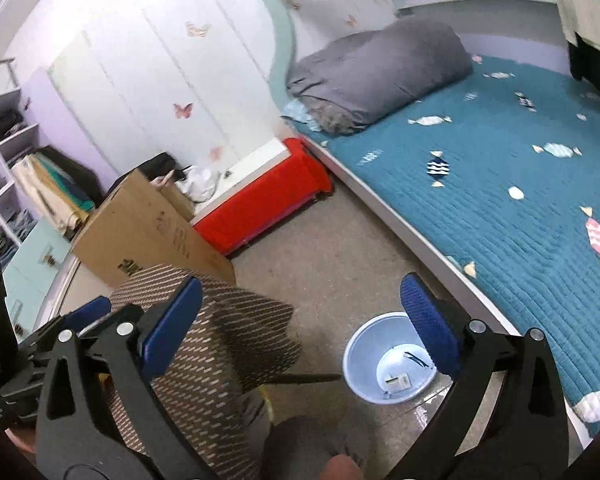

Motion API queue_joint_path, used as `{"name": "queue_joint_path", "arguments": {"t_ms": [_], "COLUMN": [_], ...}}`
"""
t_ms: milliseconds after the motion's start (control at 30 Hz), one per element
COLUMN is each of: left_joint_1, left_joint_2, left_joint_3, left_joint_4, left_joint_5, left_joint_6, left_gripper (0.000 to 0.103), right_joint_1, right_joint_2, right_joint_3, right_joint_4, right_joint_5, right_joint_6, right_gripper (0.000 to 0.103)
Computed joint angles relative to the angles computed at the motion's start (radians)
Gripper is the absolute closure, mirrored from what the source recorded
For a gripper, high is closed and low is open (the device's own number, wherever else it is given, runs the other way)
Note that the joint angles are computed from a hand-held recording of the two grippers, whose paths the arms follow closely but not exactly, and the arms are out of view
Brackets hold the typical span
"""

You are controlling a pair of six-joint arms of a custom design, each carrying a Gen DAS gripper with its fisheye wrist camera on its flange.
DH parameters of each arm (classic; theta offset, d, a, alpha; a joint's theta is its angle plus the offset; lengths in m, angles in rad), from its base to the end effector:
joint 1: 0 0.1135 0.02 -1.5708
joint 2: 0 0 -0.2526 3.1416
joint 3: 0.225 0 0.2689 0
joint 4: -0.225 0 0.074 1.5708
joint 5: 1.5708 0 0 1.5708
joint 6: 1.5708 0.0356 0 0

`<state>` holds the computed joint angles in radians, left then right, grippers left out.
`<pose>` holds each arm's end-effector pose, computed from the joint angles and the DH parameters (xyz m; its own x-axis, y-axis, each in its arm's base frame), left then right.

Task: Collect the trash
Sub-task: 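Open the left gripper to drop the carton into the wastebasket, then return the right gripper to the table and grasp the blue snack packet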

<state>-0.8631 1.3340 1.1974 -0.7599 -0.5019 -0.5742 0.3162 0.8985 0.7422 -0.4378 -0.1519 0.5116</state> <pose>0.2043 -0.2125 0.3006 -0.6821 0.0649 -0.7283 0.1196 0.9925 -0.0236 0.2088 0.0740 0.2685 -0.6727 0.2891 -0.6811 -0.1115 0.8704 0.4795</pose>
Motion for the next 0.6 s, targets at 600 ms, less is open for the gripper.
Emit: {"name": "queue_joint_path", "arguments": {"t_ms": [600], "left_joint_1": [-0.265], "left_joint_2": [-0.538], "left_joint_3": [-0.127], "left_joint_4": [-0.589], "left_joint_5": [-0.374], "left_joint_6": [-0.400], "left_gripper": [0.007], "right_joint_1": [0.654], "right_joint_2": [0.086], "right_joint_3": [0.261], "right_joint_4": [-0.126], "right_joint_5": [0.389], "right_joint_6": [0.063], "right_gripper": [0.006]}}
